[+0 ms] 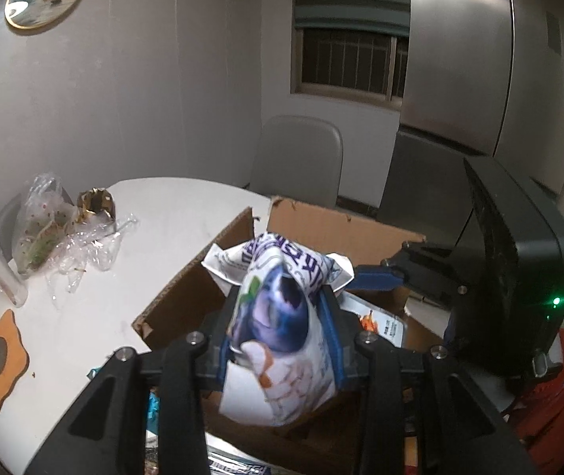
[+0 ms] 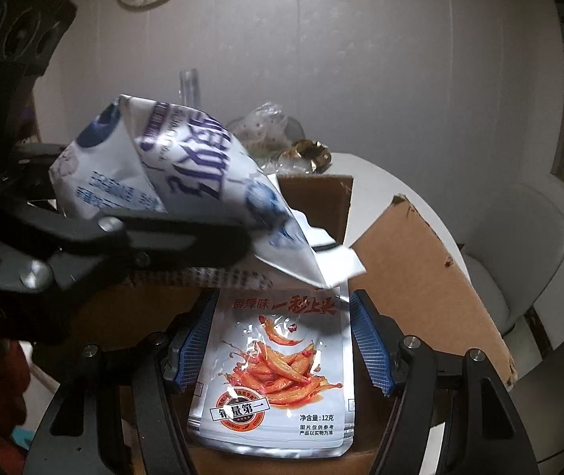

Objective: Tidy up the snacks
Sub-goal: 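Lift the chip bag and fish pouch and carry both over the box, then open both tools to drop the chip bag and fish pouch into the box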

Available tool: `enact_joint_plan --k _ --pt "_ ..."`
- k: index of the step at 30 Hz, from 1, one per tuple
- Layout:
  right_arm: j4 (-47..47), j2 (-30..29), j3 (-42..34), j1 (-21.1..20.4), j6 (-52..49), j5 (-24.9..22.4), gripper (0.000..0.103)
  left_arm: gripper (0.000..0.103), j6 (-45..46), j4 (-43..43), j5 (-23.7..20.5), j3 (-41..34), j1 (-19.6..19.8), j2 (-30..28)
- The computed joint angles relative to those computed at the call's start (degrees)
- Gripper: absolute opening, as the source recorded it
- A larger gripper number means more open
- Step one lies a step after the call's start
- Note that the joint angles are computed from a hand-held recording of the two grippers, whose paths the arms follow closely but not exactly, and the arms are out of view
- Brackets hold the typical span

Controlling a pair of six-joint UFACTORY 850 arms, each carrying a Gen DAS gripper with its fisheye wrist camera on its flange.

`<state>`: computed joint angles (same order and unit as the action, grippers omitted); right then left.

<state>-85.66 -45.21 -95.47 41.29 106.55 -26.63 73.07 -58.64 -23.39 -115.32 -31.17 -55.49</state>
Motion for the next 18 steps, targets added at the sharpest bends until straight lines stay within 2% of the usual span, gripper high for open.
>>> enact_joint_plan --k 4,7,10,13,14,15,16,18 --pt "5.6 -1.5 -2.6 -0.6 -7.0 0.8 0.064 0.034 -4.8 5.3 -1.6 -3.0 -0.2 -2.1" --pt "10.6 -2.7 -4.4 -0.9 -12.3 1.6 0.065 0.034 -4.0 4.7 -0.1 -2.8 -0.4 -2.1" --pt "21.6 -6.2 -9.7 -0.8 -25.0 0.1 0.066 0.032 -1.0 2.2 2.8 -1.0 -0.5 -0.9" --pt "21.5 -6.2 -9.6 -0.7 -25.4 -0.1 0.069 0.044 1.9 -1.0 2.7 0.2 0.0 0.0" --pt "21.1 -6.1 -9.6 -0.4 -25.0 -0.8 0.079 0.052 3.3 -2.4 2.8 0.6 0.1 0.3" --pt "20.7 -5.9 -9.5 -0.2 -24.5 -1.5 0.085 0.06 6.2 -5.4 3.3 1.8 0.2 1.0" --pt "18.9 -5.4 -8.8 -0.2 -22.5 -1.4 0.088 0.063 8.6 -7.7 3.8 2.7 0.3 1.5" --pt "17.7 -4.7 -7.9 -0.2 -21.1 -1.1 0.088 0.066 13.1 -11.9 4.3 4.7 0.5 2.6"
